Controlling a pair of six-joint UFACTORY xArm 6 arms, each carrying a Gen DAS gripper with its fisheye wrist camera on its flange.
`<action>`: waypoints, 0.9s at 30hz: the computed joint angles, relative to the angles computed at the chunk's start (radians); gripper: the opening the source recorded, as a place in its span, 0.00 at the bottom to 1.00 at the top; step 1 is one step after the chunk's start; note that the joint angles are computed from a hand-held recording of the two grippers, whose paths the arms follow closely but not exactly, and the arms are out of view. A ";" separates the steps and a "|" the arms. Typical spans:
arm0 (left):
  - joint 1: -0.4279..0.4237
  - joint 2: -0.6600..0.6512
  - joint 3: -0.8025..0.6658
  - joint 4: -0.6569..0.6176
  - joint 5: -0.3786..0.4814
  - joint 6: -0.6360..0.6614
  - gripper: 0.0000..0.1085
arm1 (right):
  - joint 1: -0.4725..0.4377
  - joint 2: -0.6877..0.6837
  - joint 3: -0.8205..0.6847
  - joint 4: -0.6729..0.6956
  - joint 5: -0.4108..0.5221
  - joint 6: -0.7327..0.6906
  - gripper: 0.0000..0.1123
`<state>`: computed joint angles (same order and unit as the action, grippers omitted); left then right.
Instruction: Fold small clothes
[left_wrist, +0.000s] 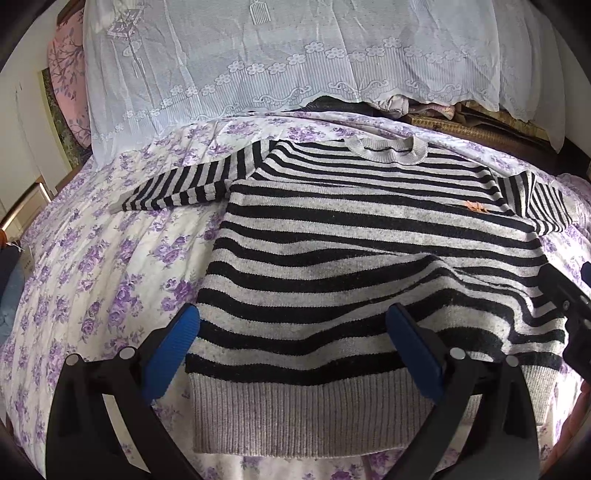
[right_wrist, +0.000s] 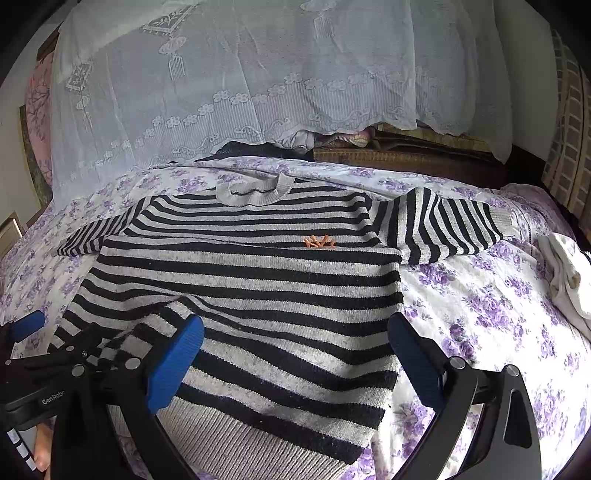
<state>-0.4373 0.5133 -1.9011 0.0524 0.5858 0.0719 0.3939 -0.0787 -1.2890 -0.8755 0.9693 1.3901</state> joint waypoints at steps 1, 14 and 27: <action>-0.001 -0.002 0.002 0.007 -0.003 -0.004 0.91 | 0.000 0.000 0.000 0.000 0.000 0.000 0.89; -0.006 -0.022 0.037 0.069 -0.042 -0.046 0.91 | -0.002 -0.005 0.009 -0.002 -0.005 0.003 0.89; -0.007 -0.023 0.038 0.071 -0.041 -0.048 0.91 | -0.004 -0.004 0.011 -0.003 -0.009 0.005 0.89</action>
<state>-0.4443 0.4905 -1.8629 0.1233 0.5443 0.0243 0.3901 -0.0828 -1.2780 -0.8784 0.9605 1.3954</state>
